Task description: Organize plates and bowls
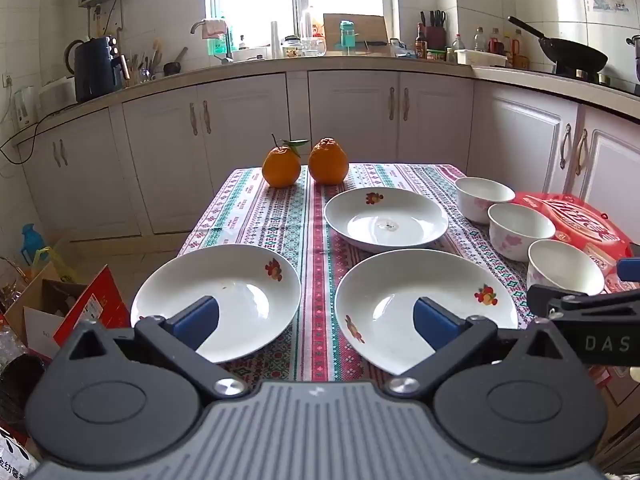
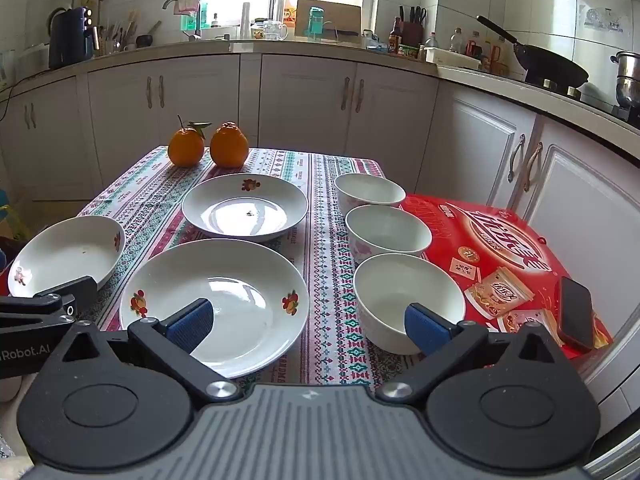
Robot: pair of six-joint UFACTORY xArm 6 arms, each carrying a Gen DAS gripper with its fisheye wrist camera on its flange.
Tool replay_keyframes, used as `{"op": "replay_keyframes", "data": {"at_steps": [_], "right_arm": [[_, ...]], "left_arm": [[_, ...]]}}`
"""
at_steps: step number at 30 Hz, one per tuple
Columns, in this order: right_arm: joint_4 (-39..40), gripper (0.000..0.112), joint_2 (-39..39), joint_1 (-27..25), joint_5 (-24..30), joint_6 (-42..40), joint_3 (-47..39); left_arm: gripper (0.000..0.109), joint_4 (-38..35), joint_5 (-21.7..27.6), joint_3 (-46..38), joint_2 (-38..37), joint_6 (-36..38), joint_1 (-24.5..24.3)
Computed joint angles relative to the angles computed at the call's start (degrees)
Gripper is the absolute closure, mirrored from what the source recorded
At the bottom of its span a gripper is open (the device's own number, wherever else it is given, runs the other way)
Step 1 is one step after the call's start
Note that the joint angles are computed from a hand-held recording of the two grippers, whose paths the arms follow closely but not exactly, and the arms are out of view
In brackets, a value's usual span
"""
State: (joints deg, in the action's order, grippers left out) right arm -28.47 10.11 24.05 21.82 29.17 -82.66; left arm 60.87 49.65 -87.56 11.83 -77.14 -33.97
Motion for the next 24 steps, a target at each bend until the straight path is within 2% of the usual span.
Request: {"op": "replay_keyframes", "data": {"at_steps": [4,6,8,24], "right_arm": [[-0.45,0.009,0.29,-0.14,0.15,-0.39,-0.48],[-3.82,0.009,0.04,0.09,-0.60,2.50,0.00],[-3.53,0.009,0.00,-0.03,-0.77,2.33,0.10],[-2.33,0.009,-0.22,0.03,-0.44,0.86,0.01]], "left_arm": [[0.006,0.68,1.43,-1.07,0.75,0.39,-0.78],[0.006,-0.66,-0.43,-0.22,0.14,-0.70,0.24],[0.006,-0.06,0.75,-0.59,0.27,-0.56,-0.51],[0.006,0.03,-0.13,0.40,-0.41,-1.49,0.09]]}}
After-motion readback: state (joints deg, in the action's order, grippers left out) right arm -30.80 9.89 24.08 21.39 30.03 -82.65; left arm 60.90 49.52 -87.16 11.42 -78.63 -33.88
